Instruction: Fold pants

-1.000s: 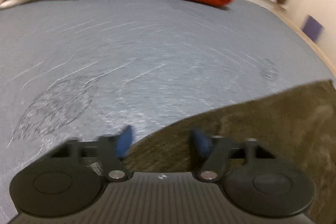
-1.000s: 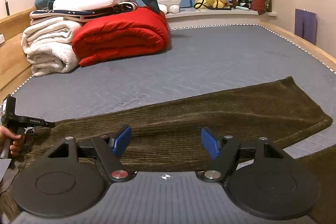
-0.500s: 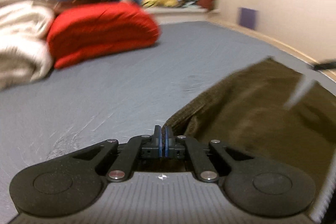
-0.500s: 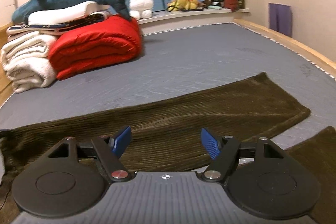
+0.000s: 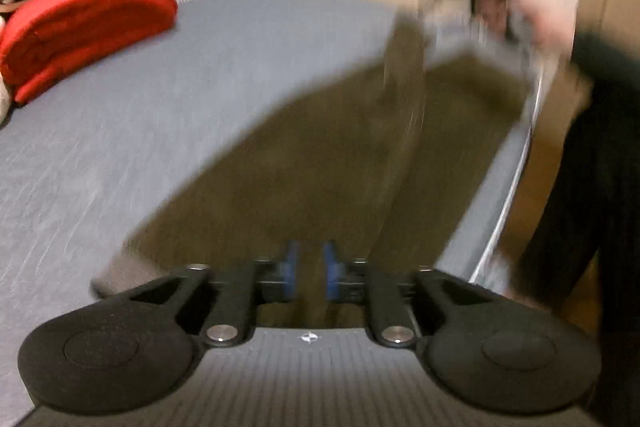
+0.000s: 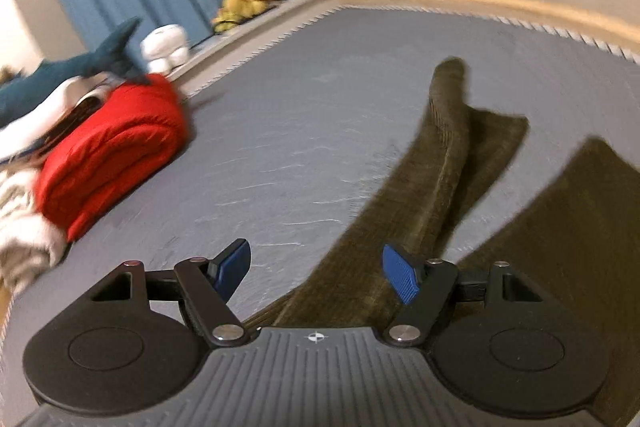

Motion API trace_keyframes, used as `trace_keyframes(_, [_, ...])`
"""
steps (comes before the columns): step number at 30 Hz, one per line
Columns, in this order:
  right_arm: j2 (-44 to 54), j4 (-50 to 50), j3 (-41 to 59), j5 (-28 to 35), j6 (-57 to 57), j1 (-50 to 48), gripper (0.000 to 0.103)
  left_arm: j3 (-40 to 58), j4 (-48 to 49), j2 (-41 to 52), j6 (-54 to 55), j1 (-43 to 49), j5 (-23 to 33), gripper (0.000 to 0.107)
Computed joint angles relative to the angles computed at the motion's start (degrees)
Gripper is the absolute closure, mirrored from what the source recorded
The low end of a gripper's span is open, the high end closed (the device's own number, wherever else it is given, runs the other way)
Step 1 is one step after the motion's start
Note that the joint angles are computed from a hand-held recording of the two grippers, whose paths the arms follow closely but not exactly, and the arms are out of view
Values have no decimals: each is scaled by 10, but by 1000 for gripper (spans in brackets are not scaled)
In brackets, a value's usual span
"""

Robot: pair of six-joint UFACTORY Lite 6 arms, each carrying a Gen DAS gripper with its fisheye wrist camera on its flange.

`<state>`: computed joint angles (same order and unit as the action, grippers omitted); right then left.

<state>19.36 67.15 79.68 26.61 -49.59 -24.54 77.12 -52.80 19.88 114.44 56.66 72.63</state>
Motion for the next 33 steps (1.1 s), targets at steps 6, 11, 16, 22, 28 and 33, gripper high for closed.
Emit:
trace_keyframes(6, [88, -13, 73, 23, 66, -44, 36, -89, -64, -43, 46, -101, -82, 72])
trace_keyframes(11, [181, -19, 154, 15, 83, -66, 57, -197, -58, -86, 121, -234, -219, 72])
trace_keyframes(16, [289, -16, 263, 62, 100, -83, 57, -230, -111, -51, 173, -316, -303, 72])
trace_keyframes(22, [441, -84, 451, 137, 197, -80, 55, -203, -96, -18, 134, -378, -324, 67])
trace_keyframes(28, [490, -126, 538, 155, 247, -75, 88, -162, -103, 29, 117, -393, -342, 90])
trace_keyframes(33, [421, -62, 466, 165, 143, -97, 93, -104, -82, 61, 97, -366, -286, 100])
